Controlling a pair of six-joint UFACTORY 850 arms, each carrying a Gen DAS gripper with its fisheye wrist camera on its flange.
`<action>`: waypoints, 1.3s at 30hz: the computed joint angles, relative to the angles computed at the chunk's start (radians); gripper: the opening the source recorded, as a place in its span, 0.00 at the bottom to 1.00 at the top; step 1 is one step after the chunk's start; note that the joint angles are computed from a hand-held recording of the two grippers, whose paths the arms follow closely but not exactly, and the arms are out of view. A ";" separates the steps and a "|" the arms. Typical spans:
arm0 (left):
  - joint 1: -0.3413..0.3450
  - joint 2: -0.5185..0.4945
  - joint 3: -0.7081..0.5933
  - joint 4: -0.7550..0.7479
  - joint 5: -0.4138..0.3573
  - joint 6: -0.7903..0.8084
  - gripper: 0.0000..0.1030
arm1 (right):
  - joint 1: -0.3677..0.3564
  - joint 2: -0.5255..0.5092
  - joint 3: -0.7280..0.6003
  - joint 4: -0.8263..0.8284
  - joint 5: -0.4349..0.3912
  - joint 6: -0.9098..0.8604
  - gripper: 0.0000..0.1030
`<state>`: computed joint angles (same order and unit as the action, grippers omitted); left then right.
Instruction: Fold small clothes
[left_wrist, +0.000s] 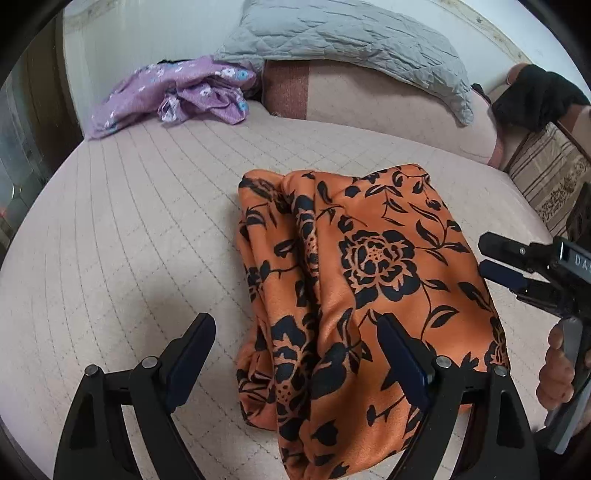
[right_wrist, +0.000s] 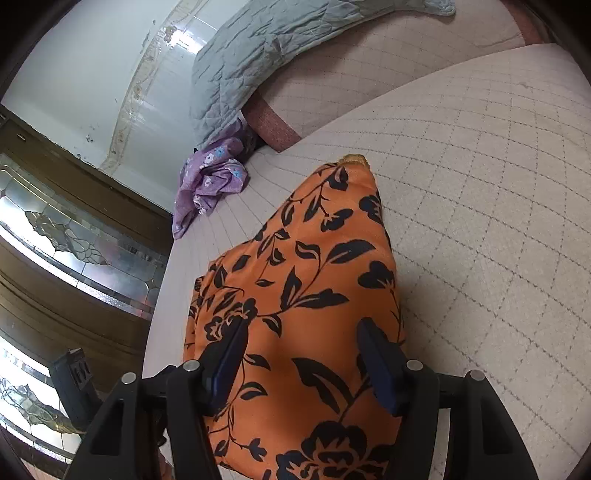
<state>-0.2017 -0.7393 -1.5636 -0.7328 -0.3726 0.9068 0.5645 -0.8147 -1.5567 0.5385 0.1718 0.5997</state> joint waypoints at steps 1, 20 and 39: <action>-0.002 0.002 0.004 -0.012 0.007 0.016 0.87 | 0.000 0.001 0.001 -0.009 0.005 0.011 0.63; -0.016 -0.047 -0.040 0.054 0.004 -0.061 0.87 | -0.021 0.015 0.056 -0.212 0.064 0.268 0.63; -0.008 -0.097 -0.095 0.027 -0.079 -0.052 0.87 | -0.040 -0.020 0.055 -0.395 0.072 0.475 0.65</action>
